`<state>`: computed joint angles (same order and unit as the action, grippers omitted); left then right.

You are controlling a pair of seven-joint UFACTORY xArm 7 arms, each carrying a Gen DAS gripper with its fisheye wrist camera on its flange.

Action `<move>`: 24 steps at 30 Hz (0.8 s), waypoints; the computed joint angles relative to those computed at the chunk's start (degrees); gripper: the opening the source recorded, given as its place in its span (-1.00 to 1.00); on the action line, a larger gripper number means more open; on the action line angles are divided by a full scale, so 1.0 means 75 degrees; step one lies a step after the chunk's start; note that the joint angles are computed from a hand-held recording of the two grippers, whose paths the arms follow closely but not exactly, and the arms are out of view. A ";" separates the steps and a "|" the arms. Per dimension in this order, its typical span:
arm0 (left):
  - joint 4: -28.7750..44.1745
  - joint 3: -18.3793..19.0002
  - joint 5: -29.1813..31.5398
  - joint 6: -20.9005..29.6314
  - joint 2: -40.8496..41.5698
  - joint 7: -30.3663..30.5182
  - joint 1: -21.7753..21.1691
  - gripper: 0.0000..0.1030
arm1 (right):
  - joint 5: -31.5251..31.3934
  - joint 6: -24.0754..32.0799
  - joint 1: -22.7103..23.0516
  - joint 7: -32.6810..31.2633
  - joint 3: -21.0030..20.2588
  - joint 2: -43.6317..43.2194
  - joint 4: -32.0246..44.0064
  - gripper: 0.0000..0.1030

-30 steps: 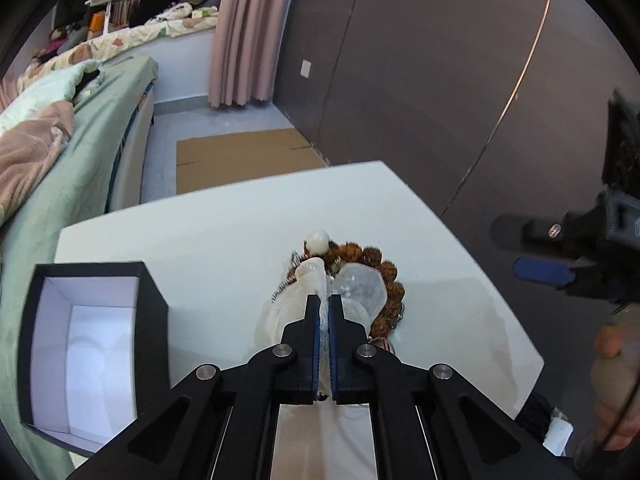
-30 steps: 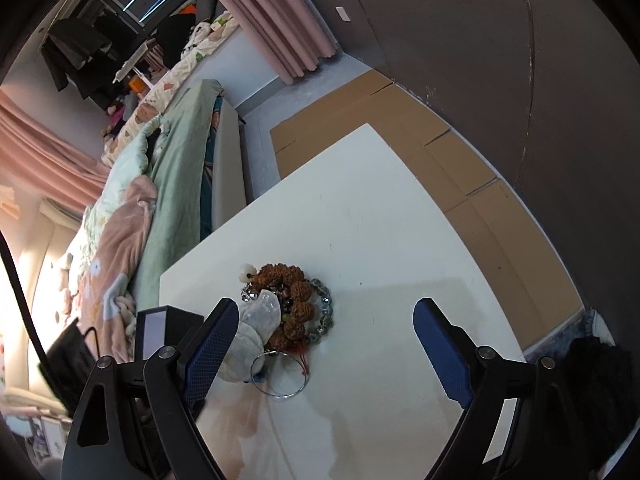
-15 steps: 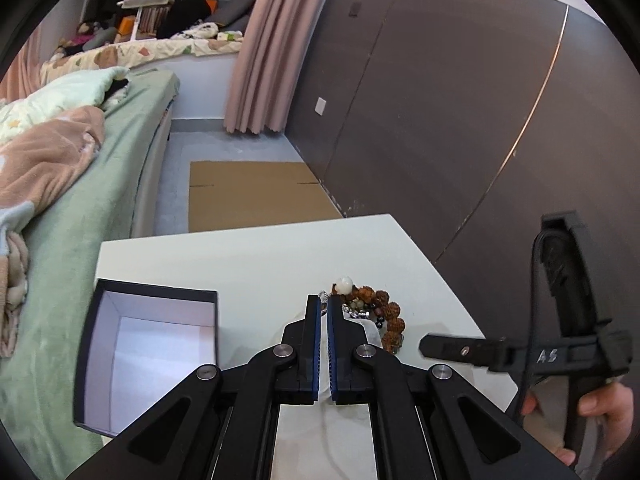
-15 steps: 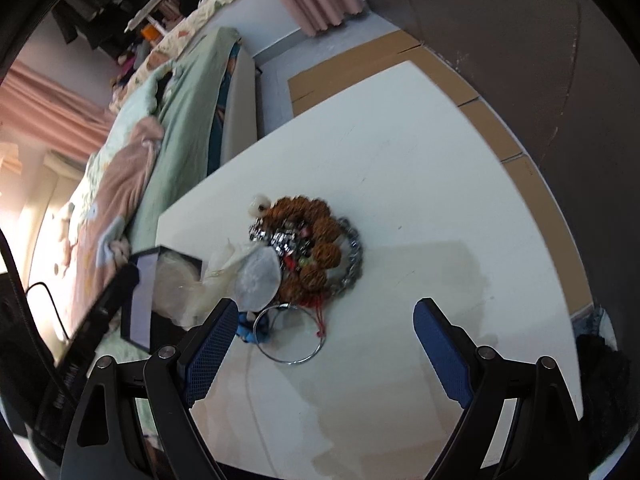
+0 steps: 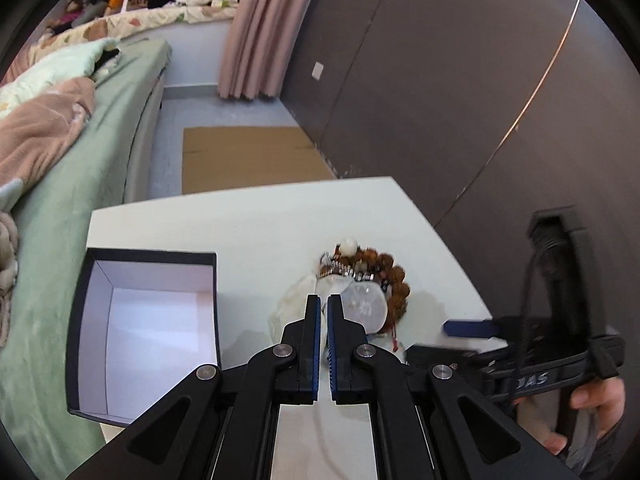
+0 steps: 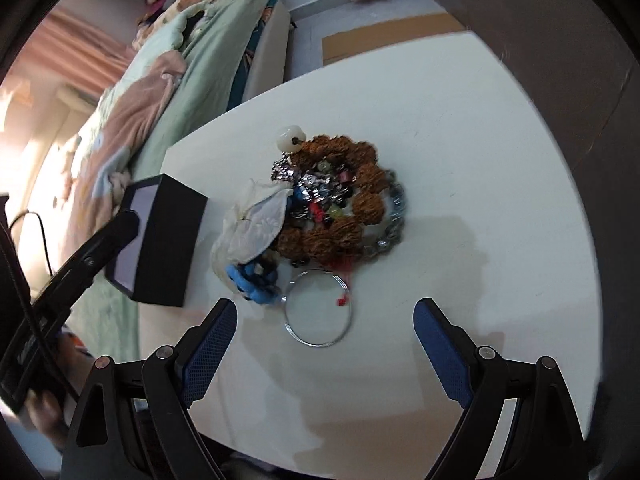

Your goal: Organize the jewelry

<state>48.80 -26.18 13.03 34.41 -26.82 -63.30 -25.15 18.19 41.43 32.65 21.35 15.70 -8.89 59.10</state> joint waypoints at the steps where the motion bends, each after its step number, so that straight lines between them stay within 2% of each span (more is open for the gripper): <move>1: 0.0008 -0.0005 -0.0026 0.0056 0.0029 -0.0010 -0.0012 -0.94 | 0.0048 -0.0017 -0.0028 0.0019 -0.0043 -0.0114 -0.0103 0.76; 4: -0.0004 0.0070 -0.0160 0.0008 0.0161 -0.0060 -0.0069 -0.84 | 0.0315 -0.0142 -0.0118 0.0089 -0.0186 -0.0396 -0.0381 0.76; 5: -0.0051 0.0106 -0.0212 -0.0091 0.0179 -0.0095 -0.0087 -0.63 | 0.0346 -0.0176 -0.0150 0.0135 -0.0209 -0.0445 -0.0421 0.76; 6: -0.0083 0.0144 -0.0263 -0.0169 0.0184 -0.0114 -0.0109 -0.19 | 0.0368 -0.0202 -0.0179 0.0168 -0.0231 -0.0484 -0.0447 0.76; 7: -0.0069 0.0142 -0.0264 -0.0191 0.0201 -0.0139 -0.0101 0.09 | 0.0389 -0.0231 -0.0201 0.0181 -0.0251 -0.0527 -0.0475 0.76; 8: -0.0056 0.0089 -0.0195 -0.0229 0.0224 -0.0216 -0.0051 0.49 | 0.0383 -0.0242 -0.0218 0.0188 -0.0257 -0.0538 -0.0475 0.76; 9: -0.0083 0.0000 -0.0065 -0.0344 0.0194 -0.0363 0.0032 0.52 | 0.0390 -0.0251 -0.0235 0.0164 -0.0281 -0.0580 -0.0500 0.76; 15: 0.0185 -0.0172 0.0282 -0.0327 0.0551 -0.0597 0.0144 0.48 | 0.0371 -0.0338 -0.0345 0.0200 -0.0344 -0.0725 -0.0575 0.76; 16: 0.0241 -0.0167 0.0316 -0.0301 0.0654 -0.0606 0.0117 0.42 | 0.0367 -0.0361 -0.0363 0.0234 -0.0348 -0.0762 -0.0607 0.76; 18: 0.0323 -0.0114 0.0335 -0.0248 0.0862 -0.0613 0.0025 0.12 | 0.0331 -0.0390 -0.0393 0.0313 -0.0347 -0.0805 -0.0639 0.76; 21: 0.0363 -0.0033 0.0393 -0.0320 0.1123 -0.0718 -0.0082 -0.12 | 0.0302 -0.0375 -0.0406 0.0318 -0.0367 -0.0826 -0.0653 0.76; 24: 0.0322 0.0085 0.0376 -0.0403 0.1297 -0.0842 -0.0205 -0.15 | 0.0324 -0.0362 -0.0384 0.0210 -0.0381 -0.0841 -0.0667 0.76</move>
<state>51.22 -25.55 15.85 31.39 -17.09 -69.62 -26.69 20.61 38.72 29.77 22.92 12.84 -15.20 54.10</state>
